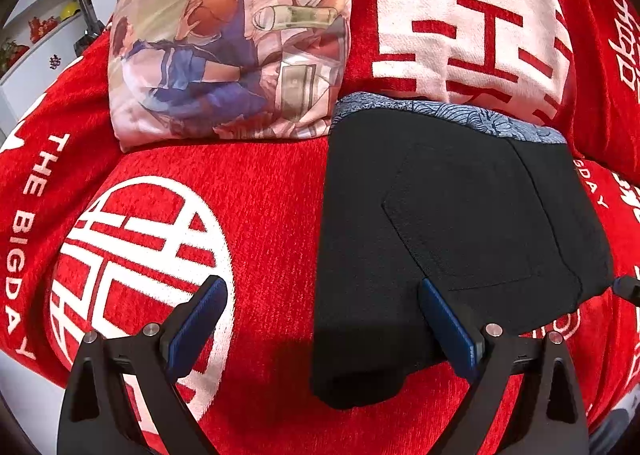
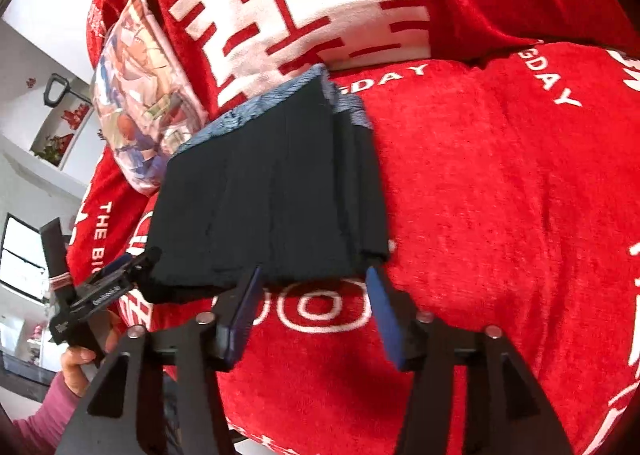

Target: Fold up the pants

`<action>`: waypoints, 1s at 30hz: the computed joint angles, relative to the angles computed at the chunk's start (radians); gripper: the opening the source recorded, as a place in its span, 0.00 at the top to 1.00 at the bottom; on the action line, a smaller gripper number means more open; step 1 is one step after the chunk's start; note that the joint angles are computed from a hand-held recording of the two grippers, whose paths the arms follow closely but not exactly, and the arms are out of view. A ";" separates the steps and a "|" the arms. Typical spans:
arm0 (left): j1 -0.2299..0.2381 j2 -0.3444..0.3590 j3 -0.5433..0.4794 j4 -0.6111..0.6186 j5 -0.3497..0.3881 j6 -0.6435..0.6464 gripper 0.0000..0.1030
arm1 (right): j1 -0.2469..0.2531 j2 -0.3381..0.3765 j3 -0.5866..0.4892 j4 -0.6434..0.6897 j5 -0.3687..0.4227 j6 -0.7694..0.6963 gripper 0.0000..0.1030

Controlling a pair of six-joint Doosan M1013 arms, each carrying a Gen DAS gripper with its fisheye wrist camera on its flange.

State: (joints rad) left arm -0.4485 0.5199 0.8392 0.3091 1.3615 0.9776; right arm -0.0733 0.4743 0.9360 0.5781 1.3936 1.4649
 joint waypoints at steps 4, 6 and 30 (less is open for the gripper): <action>0.022 -0.004 -0.006 -0.086 -0.009 0.034 0.06 | -0.020 0.000 0.016 0.032 0.009 0.039 0.34; 0.030 -0.005 -0.010 -0.122 -0.009 0.051 0.06 | -0.029 0.000 0.024 0.049 0.012 0.051 0.32; 0.171 0.177 -0.233 -0.729 0.092 0.324 0.06 | -0.081 0.293 -0.288 0.452 0.297 0.050 0.26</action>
